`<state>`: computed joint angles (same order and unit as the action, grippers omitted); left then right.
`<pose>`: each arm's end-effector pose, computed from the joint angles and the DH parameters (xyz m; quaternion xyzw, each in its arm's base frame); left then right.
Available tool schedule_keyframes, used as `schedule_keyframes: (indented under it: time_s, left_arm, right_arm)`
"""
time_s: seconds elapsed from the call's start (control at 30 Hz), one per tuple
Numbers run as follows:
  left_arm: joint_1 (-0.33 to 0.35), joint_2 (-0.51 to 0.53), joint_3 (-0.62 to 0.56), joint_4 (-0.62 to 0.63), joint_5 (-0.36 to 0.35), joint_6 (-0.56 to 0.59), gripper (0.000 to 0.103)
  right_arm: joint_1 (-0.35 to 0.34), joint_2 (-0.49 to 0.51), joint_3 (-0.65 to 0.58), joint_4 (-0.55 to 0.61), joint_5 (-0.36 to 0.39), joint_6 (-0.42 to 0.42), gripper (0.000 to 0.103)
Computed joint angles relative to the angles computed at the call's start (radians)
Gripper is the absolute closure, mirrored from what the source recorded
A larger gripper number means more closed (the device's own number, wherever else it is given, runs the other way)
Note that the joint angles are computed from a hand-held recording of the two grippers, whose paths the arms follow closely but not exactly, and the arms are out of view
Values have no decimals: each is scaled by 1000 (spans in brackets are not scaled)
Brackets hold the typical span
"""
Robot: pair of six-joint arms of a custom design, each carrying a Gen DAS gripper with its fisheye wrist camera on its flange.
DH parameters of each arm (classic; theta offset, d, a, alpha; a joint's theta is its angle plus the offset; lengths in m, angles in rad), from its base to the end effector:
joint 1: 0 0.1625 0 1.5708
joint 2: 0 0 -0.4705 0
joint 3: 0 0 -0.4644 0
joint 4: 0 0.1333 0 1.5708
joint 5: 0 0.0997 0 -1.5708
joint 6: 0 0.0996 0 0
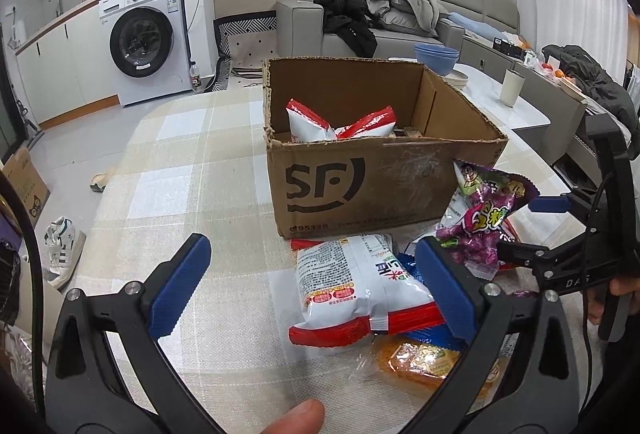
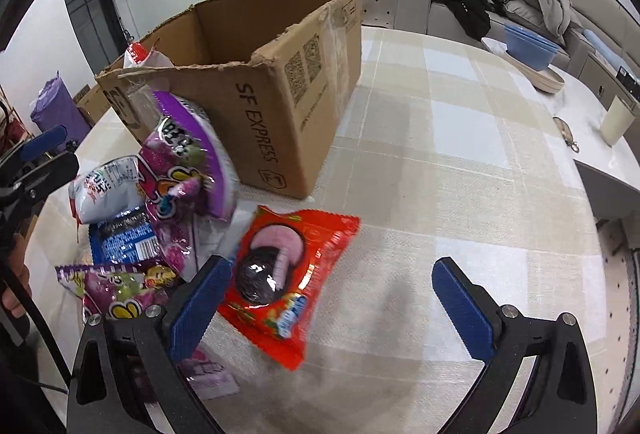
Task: Organize snacks
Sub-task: 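Grasp the red Oreo pack with the right gripper while the left gripper grasps the white noodle-snack bag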
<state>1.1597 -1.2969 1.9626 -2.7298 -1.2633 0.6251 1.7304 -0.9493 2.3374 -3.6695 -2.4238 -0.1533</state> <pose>-0.1000 -0.6385 0.2922 0.4421 0.8510 -0.2240 0.1734 0.1333 -0.4613 0.1037 -0.0092 -0.8656 0.3179 0.3869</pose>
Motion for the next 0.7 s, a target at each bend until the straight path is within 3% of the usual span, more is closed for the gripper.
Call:
schedule_keyframes:
  time_s: [0.1, 0.3, 0.7]
  left_arm:
    - [0, 6, -4, 1, 2, -2, 1]
    - [0, 11, 0, -7, 3, 5, 1]
    - [8, 17, 4, 15, -7, -5, 1]
  right_arm:
    - [4, -13, 11, 4, -22, 4, 1]
    - [0, 9, -1, -15, 32, -1, 1]
    - [3, 1, -1, 29, 4, 16, 1]
